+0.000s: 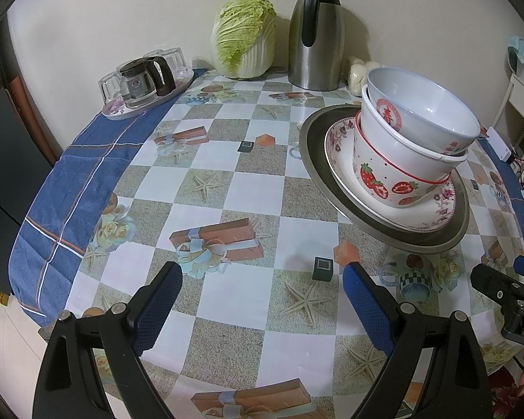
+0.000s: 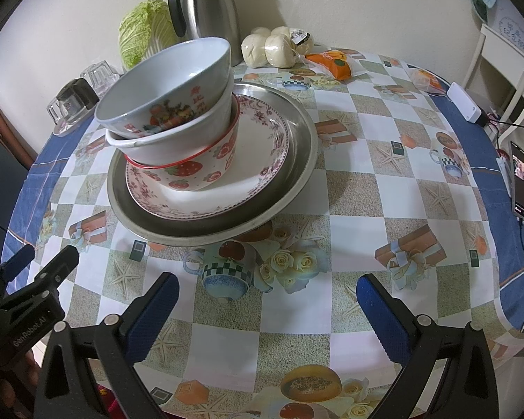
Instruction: Organize plates and bowls
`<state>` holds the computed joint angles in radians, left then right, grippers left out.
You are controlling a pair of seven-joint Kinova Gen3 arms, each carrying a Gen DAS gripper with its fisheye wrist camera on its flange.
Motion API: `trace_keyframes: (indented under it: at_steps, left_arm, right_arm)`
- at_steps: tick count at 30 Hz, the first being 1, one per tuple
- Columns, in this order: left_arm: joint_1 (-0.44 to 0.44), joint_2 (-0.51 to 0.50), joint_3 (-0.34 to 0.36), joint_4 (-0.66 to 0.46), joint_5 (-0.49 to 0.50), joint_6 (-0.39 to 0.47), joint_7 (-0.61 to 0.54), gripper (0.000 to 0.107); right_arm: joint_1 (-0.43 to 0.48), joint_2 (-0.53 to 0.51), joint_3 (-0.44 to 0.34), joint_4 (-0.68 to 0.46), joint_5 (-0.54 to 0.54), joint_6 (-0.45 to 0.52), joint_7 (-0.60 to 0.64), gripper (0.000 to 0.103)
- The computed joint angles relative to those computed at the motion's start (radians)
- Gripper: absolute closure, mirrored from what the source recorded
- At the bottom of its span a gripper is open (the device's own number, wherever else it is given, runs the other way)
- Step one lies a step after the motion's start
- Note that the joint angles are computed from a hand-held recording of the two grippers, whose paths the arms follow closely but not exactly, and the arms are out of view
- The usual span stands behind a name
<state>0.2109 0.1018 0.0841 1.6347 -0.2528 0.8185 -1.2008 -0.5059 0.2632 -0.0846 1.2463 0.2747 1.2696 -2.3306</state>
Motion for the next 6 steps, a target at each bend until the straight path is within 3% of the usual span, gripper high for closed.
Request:
trace_keyframes:
  at_steps: [6]
  left_arm:
    - [0.0, -0.013, 0.0, 0.009, -0.02, -0.008, 0.027, 0.014]
  right_arm:
    - [0.0, 0.0, 0.0, -0.001, 0.0, 0.001, 0.001, 0.0]
